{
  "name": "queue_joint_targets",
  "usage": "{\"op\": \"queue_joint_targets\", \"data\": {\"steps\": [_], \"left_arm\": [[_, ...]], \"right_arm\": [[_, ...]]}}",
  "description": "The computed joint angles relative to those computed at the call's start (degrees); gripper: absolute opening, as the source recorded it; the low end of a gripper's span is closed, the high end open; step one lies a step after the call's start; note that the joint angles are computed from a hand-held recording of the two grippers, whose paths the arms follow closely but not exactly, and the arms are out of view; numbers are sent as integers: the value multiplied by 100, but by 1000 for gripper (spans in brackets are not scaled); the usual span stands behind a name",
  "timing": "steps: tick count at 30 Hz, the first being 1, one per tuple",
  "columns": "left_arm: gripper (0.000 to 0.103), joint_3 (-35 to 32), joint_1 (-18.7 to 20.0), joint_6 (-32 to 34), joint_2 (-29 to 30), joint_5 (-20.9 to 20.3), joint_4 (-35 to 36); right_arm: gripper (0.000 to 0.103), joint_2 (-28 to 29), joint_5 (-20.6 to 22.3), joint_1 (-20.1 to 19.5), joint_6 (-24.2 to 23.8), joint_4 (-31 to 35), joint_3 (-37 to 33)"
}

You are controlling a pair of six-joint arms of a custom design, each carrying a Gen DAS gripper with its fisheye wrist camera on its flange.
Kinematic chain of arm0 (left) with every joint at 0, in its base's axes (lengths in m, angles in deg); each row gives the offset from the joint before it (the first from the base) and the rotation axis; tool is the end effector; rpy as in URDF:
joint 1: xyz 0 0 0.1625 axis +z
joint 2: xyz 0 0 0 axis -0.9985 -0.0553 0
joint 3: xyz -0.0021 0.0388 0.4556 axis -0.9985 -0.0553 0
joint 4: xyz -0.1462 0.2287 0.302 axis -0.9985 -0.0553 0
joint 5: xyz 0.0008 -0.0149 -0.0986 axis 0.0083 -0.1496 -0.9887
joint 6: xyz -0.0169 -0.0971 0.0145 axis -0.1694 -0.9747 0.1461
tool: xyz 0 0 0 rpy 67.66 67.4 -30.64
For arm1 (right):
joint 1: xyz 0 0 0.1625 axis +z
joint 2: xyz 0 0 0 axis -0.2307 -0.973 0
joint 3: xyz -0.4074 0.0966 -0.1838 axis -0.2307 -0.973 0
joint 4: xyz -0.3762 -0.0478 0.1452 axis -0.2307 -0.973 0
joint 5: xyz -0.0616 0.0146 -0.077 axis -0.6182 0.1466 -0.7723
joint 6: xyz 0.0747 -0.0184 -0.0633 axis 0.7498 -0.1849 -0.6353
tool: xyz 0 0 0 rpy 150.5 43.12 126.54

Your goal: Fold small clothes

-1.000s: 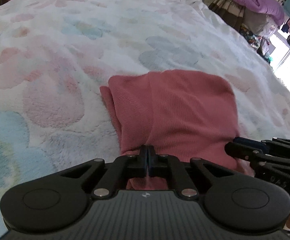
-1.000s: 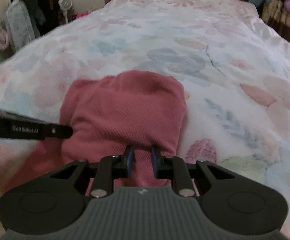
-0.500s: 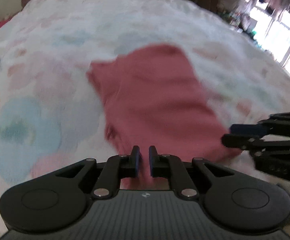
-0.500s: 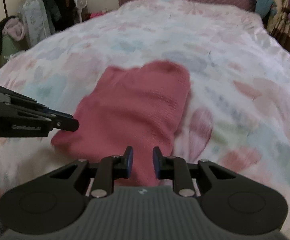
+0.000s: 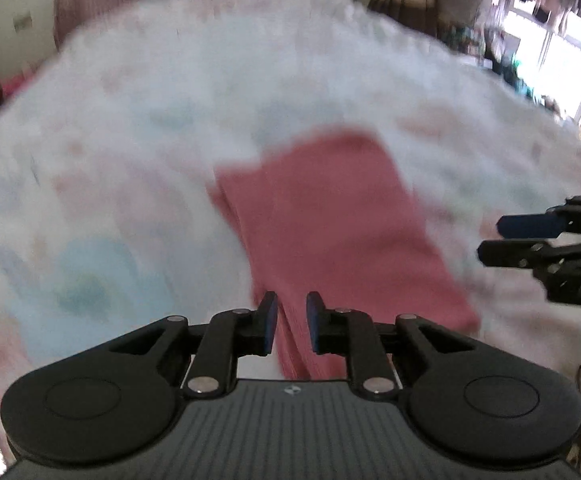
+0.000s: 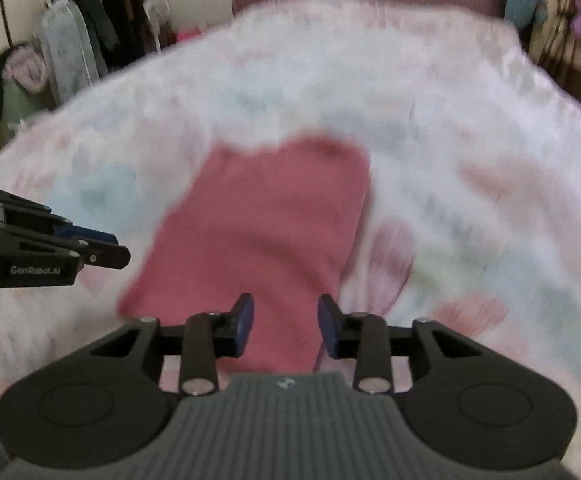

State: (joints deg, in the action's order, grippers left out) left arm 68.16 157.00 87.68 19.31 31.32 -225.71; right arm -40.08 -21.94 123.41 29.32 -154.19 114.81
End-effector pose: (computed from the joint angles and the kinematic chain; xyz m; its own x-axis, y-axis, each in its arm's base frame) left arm -0.0202 -0.6538 0.3654 -0.7144 0.0418 -0.6985 0.4887 0.7442 -0.4553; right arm 0.3669 -0.7223 -0.0458 -0.6252 -0.5717 0.5313 -0.7568 0.6104 -0.2337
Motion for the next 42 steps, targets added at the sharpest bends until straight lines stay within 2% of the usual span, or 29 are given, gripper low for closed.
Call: {"op": "queue_joint_targets", "data": {"steps": [1,2,3,4,5,9,11,14,17,20,23,25,28,34,39,42], "left_arm": [[26,-14,-112,192,-50,62,-247],[33,-24,-221,360,-98,115,-486],[44,-52,-346,526,-134,213,-731],[50,-75,-494,731,-159,347,-1016],[61,-81,-619,954,-171,456,-1314],[98,47,-1051,2075,-136,678,-2895],[103,230,-1221,2437,-150,697,-3541],[103,453,-1442,2489,-114,1074,-4135],[103,700,-1562,2505,-48,1300,-4773],[103,957,-1616,2324,44,1525,-5247],[103,1213,-1540,1621,-97,1672,-4813],[103,1349,-1460,1070,-186,1823,-4322],[103,1505,-1361,235,-309,2000,-3439],[103,1932,-1312,-925,-491,2229,-2353],[103,2221,-1355,-1678,-659,2241,-1544],[103,2293,-1384,-1784,-683,2233,-1408]], "right_arm": [[43,-80,91,51,-68,-114,-20],[58,-140,171,96,-124,-239,-42],[65,-221,297,152,-182,-432,-53],[75,-287,416,195,-221,-613,-50],[82,-345,511,242,-259,-798,-45],[82,-539,654,455,-370,-1489,64],[82,-592,585,544,-345,-1934,220],[82,-693,467,651,-169,-2684,634],[82,-881,407,714,119,-2928,1154],[82,-929,50,802,154,-3229,1578],[82,-864,-215,863,5,-3618,1966],[82,-850,-336,868,27,-3638,2181],[82,-823,-468,854,114,-3491,2415],[82,-716,-894,823,615,-3007,2538],[82,-653,-1044,743,646,-2906,2574],[82,-675,-1057,705,687,-2895,2650]]}}
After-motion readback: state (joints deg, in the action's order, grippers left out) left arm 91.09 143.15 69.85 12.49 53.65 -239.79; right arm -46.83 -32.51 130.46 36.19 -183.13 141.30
